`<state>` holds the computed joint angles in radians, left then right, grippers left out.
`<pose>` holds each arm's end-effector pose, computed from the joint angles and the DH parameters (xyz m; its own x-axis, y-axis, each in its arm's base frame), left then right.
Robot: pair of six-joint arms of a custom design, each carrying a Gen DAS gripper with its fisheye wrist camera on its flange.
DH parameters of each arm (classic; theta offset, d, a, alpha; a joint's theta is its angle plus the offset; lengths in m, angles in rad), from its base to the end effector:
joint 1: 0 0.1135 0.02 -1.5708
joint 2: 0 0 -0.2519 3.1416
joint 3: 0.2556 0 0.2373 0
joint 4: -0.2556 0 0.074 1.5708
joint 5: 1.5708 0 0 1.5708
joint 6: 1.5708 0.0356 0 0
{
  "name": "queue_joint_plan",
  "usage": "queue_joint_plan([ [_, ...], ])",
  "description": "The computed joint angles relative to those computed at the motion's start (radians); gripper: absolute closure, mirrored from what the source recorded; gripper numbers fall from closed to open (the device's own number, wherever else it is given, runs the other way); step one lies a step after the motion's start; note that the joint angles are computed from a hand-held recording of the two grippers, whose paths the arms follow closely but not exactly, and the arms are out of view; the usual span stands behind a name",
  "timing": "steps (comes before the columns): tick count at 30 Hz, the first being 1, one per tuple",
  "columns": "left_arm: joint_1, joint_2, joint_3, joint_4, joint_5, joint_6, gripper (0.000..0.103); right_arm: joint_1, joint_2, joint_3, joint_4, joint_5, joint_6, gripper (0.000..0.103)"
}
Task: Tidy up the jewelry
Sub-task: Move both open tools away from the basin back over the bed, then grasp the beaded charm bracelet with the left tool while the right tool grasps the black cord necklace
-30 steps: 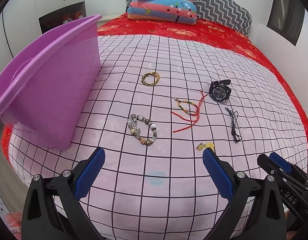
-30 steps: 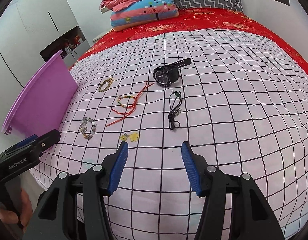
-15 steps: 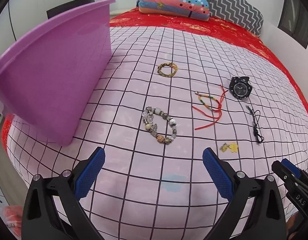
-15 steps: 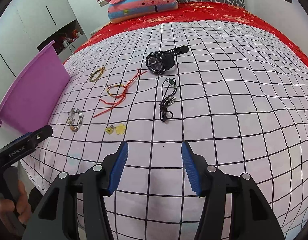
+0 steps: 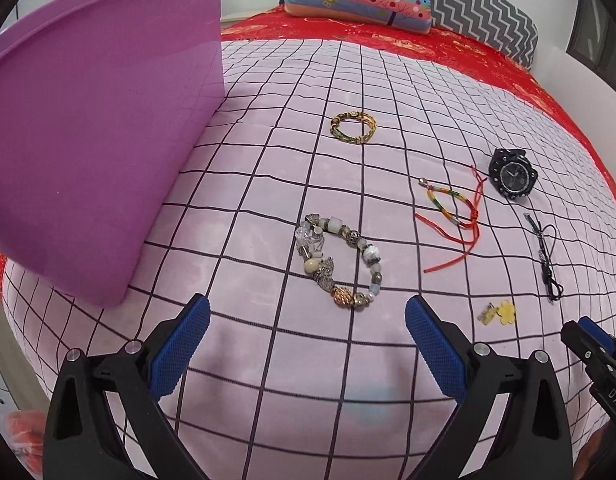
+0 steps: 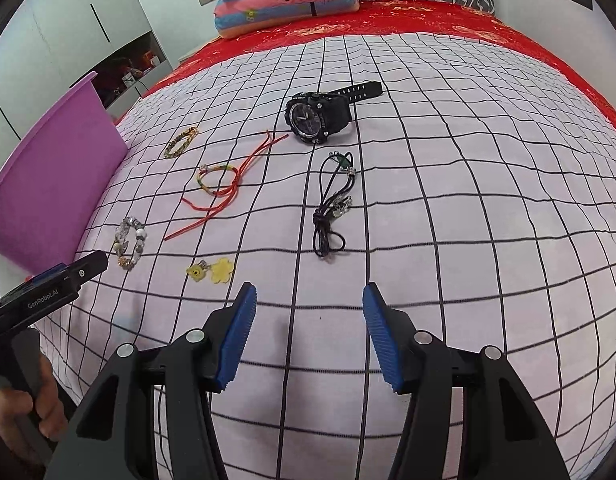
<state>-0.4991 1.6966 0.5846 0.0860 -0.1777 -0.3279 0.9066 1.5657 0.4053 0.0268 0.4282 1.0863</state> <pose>0.2344 -0.1206 0.0909 -0.8367 0.0951 -0.5393 0.1280 0.9915 -0.0238 0.1413 0.1565 0.0824 -0.7981 0.2865 -0.5301 0.2110 0.9569 0.1995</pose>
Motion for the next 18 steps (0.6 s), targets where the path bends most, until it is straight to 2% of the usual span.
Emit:
queue_joint_plan([
  [8,0.024,0.117,0.068,0.035,-0.013,0.017,0.007,-0.088,0.057,0.012,0.064,-0.019,-0.077,0.05],
  [18,0.024,0.184,0.108,0.054,-0.017,0.022,0.007,-0.158,0.152,0.055,0.113,-0.047,-0.146,0.05],
])
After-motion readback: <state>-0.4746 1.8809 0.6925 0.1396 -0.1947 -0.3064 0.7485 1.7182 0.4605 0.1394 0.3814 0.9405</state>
